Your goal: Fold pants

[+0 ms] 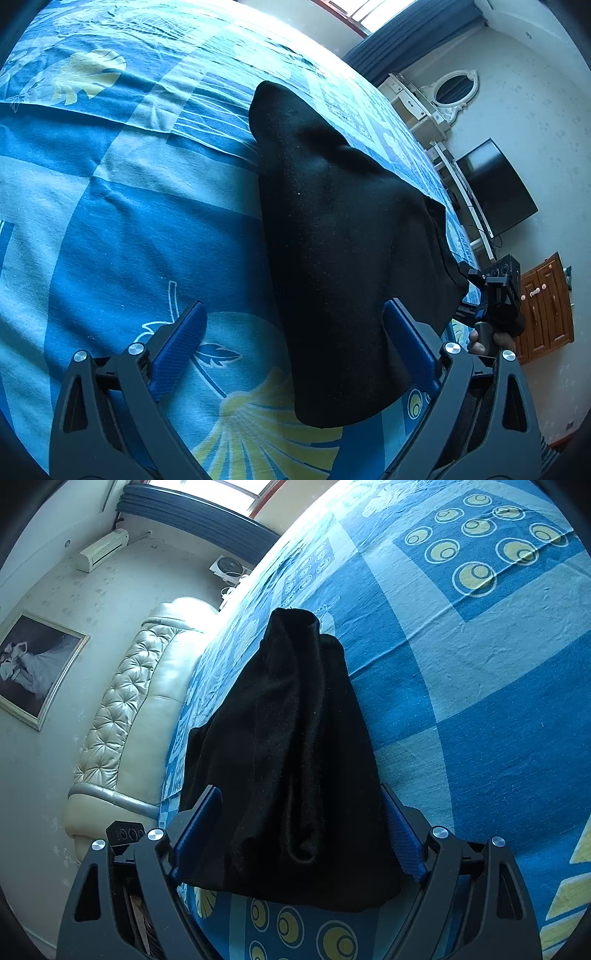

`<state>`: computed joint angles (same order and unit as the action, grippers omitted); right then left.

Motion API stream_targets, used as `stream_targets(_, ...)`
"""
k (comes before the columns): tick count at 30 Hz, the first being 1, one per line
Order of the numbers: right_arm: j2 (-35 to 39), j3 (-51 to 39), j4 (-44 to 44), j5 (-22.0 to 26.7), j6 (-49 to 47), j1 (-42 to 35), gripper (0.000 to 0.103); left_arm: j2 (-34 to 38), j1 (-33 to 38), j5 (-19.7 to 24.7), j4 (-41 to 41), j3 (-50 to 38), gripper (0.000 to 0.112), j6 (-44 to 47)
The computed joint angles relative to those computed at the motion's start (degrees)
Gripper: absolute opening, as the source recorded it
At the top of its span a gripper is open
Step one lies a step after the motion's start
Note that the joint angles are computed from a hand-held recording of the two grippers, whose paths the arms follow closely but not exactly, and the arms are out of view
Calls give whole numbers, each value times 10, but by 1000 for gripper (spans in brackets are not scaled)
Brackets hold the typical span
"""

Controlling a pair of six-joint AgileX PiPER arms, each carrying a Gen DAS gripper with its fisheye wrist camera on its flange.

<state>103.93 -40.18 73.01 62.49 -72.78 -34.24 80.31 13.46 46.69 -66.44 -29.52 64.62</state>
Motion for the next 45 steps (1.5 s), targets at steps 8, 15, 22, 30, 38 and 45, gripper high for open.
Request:
stream_targets(8, 3, -3, -22, 2, 0, -2, 85, 77, 5, 85, -21, -26, 93, 20)
stream_targets(15, -56, 26, -34, -85, 3, 56, 80, 110, 10, 122, -25, -35, 39, 21)
stream_targets(22, -83, 33, -46, -59, 23, 35, 45, 34, -36, 55, -25, -13, 32, -2)
stream_targets(30, -95, 51, -44, -40, 17, 18, 40, -14, -42, 27, -13, -1, 30, -31)
stream_targets(38, -109, 69, -38, -44, 19, 32, 40, -46, -32, 17, 7, 7, 30, -38)
stream_targets(45, -95, 66, -38, -42, 14, 30, 41, 9, -26, 35, -8, -16, 38, -21)
